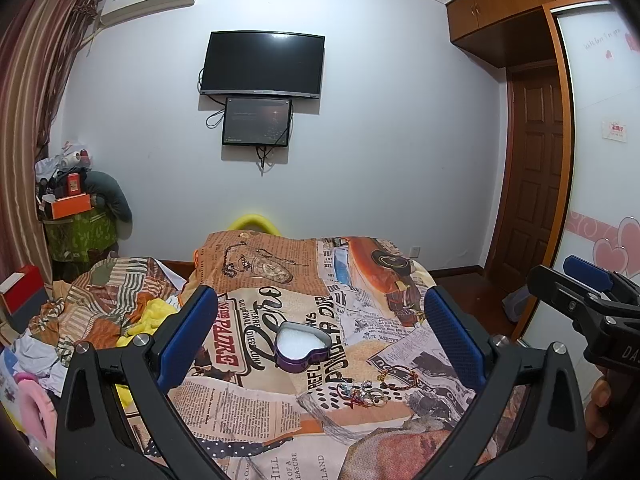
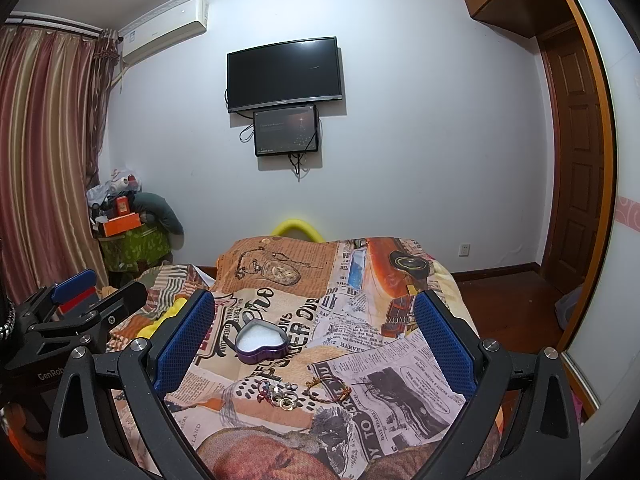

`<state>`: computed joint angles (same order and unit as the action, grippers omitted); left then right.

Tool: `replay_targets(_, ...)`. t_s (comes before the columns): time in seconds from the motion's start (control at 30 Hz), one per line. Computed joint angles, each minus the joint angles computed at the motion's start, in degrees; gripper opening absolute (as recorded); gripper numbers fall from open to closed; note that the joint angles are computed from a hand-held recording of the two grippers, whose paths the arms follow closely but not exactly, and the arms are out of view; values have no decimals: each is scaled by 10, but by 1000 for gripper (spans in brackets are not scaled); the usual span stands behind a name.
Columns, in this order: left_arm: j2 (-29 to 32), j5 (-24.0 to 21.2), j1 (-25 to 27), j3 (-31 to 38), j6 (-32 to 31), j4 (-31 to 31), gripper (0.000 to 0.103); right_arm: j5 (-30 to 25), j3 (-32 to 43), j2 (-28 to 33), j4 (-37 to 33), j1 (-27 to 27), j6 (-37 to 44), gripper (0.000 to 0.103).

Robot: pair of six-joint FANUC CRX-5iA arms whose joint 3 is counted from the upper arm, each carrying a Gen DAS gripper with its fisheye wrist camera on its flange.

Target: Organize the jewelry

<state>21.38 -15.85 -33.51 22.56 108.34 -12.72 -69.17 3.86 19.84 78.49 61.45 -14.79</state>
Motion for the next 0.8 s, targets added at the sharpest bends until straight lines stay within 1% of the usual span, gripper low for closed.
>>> replay_targets(0.03, 3, -4, -3, 6, 8, -9, 103, -1, 0, 0, 0, 1, 0, 99)
replay_targets(0.2, 1, -1, -1, 2, 2, -3, 103, 0, 0, 0, 0, 0, 0, 99)
replay_targets(0.27, 3, -6, -4, 7, 10, -12, 103, -1, -1, -1, -1, 1, -1, 99)
replay_targets(0.5, 3, -6, -4, 7, 9, -12, 103, 1, -1, -1, -3, 0, -1, 99)
replay_targets(0.8, 8, -9, 2, 1, -28, 30, 103, 9, -2, 0, -20, -5, -1, 99)
